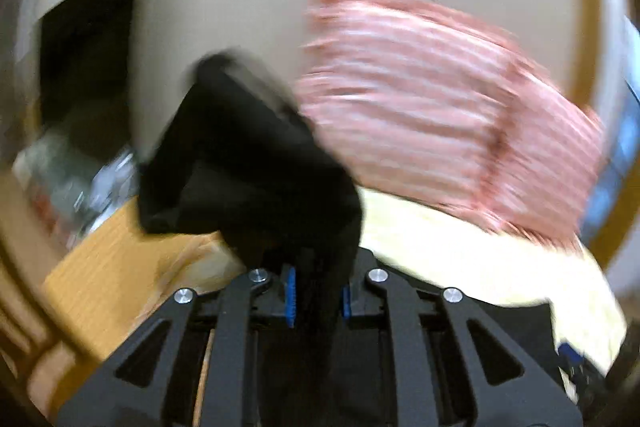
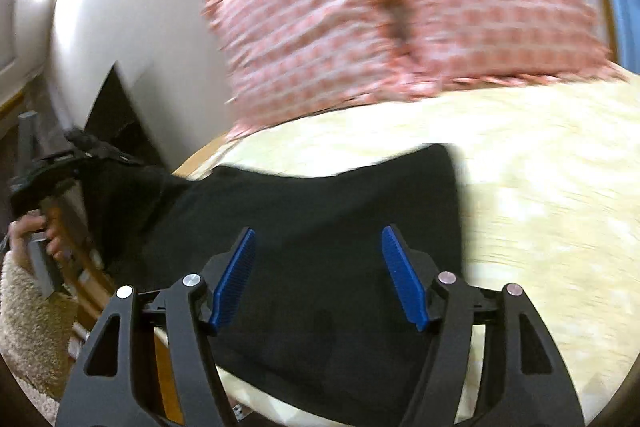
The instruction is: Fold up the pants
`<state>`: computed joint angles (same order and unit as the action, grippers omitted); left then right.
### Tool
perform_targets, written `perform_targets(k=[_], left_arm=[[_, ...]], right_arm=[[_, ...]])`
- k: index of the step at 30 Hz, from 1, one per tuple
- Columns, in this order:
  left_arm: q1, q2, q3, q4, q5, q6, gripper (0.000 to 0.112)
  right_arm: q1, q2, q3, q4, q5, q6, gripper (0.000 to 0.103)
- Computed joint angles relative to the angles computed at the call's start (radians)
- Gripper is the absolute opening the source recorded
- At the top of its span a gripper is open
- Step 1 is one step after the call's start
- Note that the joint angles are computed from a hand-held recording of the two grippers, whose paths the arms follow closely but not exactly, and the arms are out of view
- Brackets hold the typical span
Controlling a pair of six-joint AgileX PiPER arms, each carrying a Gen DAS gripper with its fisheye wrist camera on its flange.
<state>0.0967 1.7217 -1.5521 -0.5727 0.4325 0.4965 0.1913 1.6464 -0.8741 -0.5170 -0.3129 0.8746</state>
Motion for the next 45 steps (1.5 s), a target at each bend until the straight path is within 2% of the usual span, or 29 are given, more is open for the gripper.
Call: perform_targets(k=[2,7,10,12,13,15,17,19,22,23,26,28,29,30,32,33,34,35,37,40,43,45], left_arm=[[-0.107,-0.028,0.025,-0.015,-0.022,0.079,0.015],[-0.38,-0.072,0.199,-0.228,-0.024,0.472,0.015],[-0.493,-0.043,0.308,-0.179,-0.048,0.539,0.015],[-0.511,0.012,0.306,-0.105,0.01,0.475,0.015],[-0.511,0.019,0.322,-0.101,0.009,0.474,0.015],[-0.504,-0.005,0.371,-0.17,-0.042,0.565,0.015],[-0.469,-0.017,0.356,-0.22,-0.003,0.589,0.014],[-0.446,-0.049,0.368,-0.263,-0.01,0.619,0.014],[-0.479,-0.104,0.403,-0.21,-0.095,0.588,0.014],[-0.485,-0.099,0.403,-0.175,-0.099,0.56,0.014],[-0.497,-0.04,0.391,-0.114,-0.04,0.498,0.015],[-0.5,-0.043,0.434,-0.197,-0.065,0.606,0.021],[-0.484,-0.065,0.457,-0.266,-0.037,0.681,0.023],[-0.443,-0.084,0.463,-0.361,0.031,0.772,0.03],[-0.321,-0.087,0.435,-0.528,0.231,0.867,0.043],[-0.251,-0.083,0.423,-0.62,0.322,0.909,0.063],[-0.206,-0.084,0.422,-0.676,0.374,0.928,0.081],[-0.167,-0.085,0.425,-0.752,0.387,0.95,0.086],[-0.129,-0.072,0.41,-0.828,0.319,0.947,0.087],[-0.144,-0.036,0.379,-0.776,0.167,0.883,0.087],[-0.188,0.021,0.353,-0.615,0.037,0.763,0.089],[-0.203,0.059,0.342,-0.515,0.001,0.675,0.089]], right_arm=[[-0.062,-0.037,0.058,0.022,-0.024,0.013,0.067],[-0.153,-0.107,0.165,0.127,-0.047,-0.059,0.067],[-0.195,-0.11,0.193,0.134,-0.051,-0.052,0.067],[-0.218,-0.105,0.207,0.122,-0.054,-0.034,0.067],[-0.227,-0.107,0.215,0.113,-0.058,-0.025,0.067],[-0.235,-0.105,0.216,0.109,-0.057,-0.02,0.067],[-0.238,-0.105,0.215,0.111,-0.056,-0.021,0.067],[-0.231,-0.107,0.212,0.118,-0.056,-0.029,0.067],[-0.21,-0.113,0.21,0.177,-0.046,-0.097,0.067],[-0.204,-0.114,0.208,0.199,-0.041,-0.121,0.067],[-0.202,-0.108,0.194,0.234,-0.032,-0.139,0.067],[-0.204,-0.127,0.2,0.273,-0.045,-0.164,0.067],[-0.197,-0.142,0.206,0.33,-0.047,-0.22,0.067],[-0.188,-0.164,0.21,0.402,-0.041,-0.301,0.067],[-0.185,-0.186,0.207,0.427,-0.03,-0.348,0.067],[-0.191,-0.195,0.201,0.379,-0.025,-0.313,0.067],[-0.196,-0.2,0.195,0.291,-0.032,-0.239,0.067],[-0.196,-0.202,0.183,0.191,-0.038,-0.153,0.067],[-0.169,-0.194,0.149,-0.009,-0.058,0.008,0.067],[-0.146,-0.154,0.09,-0.309,-0.113,0.269,0.067],[-0.109,-0.096,0.013,-0.546,-0.078,0.488,0.067],[-0.092,-0.052,-0.033,-0.739,-0.035,0.687,0.067]])
